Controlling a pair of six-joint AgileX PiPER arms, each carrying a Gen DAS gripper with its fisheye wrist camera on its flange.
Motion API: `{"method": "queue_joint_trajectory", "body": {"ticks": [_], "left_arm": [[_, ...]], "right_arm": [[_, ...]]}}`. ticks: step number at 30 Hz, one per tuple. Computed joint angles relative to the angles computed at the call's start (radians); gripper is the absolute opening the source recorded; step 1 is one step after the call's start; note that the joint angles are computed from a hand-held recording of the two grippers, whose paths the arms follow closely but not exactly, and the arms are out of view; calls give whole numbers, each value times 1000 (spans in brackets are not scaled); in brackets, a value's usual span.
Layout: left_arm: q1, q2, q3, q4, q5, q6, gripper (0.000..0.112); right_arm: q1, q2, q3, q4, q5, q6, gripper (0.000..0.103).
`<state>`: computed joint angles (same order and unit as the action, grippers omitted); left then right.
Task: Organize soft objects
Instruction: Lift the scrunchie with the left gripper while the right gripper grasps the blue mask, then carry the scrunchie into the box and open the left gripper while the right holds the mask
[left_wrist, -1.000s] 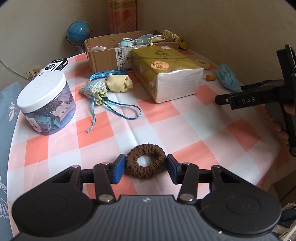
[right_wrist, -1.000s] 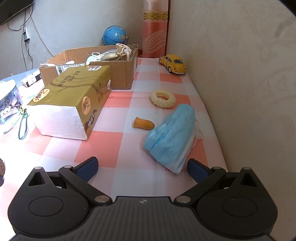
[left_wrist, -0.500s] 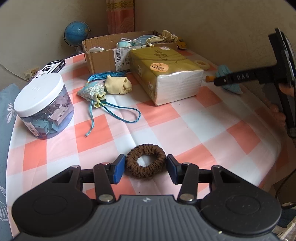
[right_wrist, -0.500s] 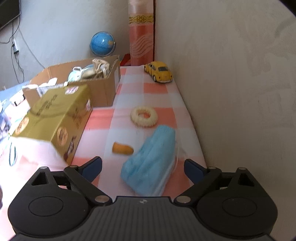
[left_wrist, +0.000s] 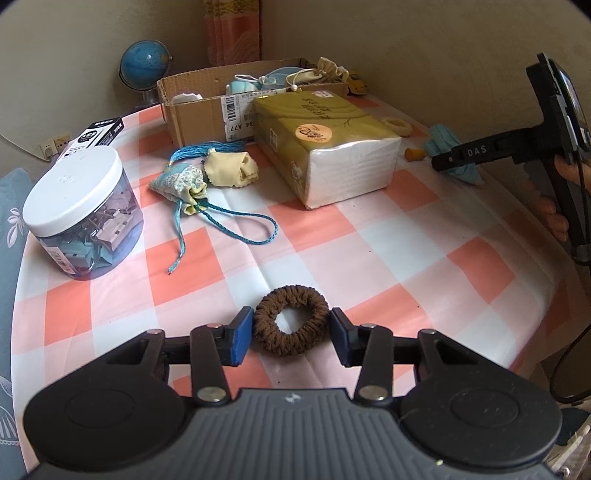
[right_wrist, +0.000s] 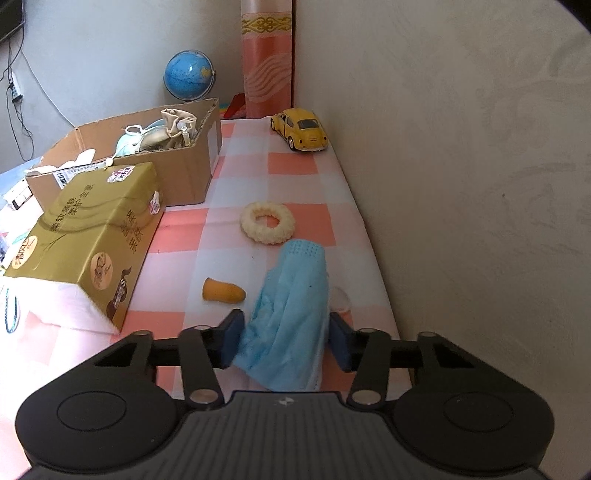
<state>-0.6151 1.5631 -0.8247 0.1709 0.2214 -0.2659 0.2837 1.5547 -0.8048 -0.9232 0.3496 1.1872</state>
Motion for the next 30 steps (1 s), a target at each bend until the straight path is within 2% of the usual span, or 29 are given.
{"method": "queue_joint_trajectory", "body": {"ticks": [9,14,18,23,30], "left_arm": [[19,-45,3,-130,30,168,41],[47,-75,-17,-261,68,333,41],[59,-76,-56,-222,72,317,41],[98,-31,-172,-334,111,447,41],[132,110,-433,-359,170,510,41]], "right_arm": [[52,-116,69,-2,35,12,47],[121,-208,108,9,75,9,47],[190,-268,125,27,107,6,47],[273,-312,129,21,150,16,47],[315,-343,114,18,182,6,47]]}}
